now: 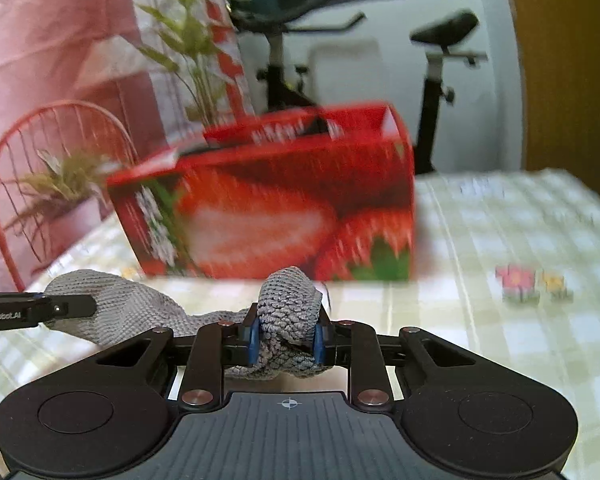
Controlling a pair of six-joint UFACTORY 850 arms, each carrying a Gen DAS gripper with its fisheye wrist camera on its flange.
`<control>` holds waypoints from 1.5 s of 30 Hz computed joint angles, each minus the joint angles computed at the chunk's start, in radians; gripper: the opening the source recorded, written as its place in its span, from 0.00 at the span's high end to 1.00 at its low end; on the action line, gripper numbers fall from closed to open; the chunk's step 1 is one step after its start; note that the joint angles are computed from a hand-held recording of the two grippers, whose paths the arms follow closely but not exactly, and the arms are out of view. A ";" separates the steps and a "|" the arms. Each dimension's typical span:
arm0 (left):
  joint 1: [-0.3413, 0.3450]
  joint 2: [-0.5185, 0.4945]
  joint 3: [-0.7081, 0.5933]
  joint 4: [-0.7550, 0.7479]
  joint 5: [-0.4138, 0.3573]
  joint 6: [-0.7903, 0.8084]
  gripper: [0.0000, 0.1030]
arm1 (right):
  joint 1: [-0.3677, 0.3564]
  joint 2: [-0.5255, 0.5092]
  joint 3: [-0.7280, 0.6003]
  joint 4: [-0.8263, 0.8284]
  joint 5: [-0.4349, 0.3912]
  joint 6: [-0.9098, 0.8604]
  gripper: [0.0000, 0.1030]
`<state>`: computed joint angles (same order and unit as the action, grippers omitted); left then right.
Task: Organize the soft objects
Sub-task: 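Lift the grey cloth with both grippers and carry it over the red box, then lower the grey cloth into the box and open both grippers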
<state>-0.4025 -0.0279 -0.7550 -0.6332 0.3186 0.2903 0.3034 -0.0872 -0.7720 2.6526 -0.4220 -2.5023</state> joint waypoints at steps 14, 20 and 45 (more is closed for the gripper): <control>0.009 -0.037 -0.166 0.054 0.105 -0.008 0.83 | -0.040 -0.013 -0.178 0.027 -0.082 -0.054 0.79; 0.031 -0.131 -0.307 -0.024 0.096 0.098 0.83 | -0.025 -0.110 -0.317 0.148 -0.049 -0.178 0.79; 0.093 -0.371 -0.577 -0.537 -0.131 0.696 0.81 | 0.007 -0.377 -0.587 0.381 0.199 -0.434 0.72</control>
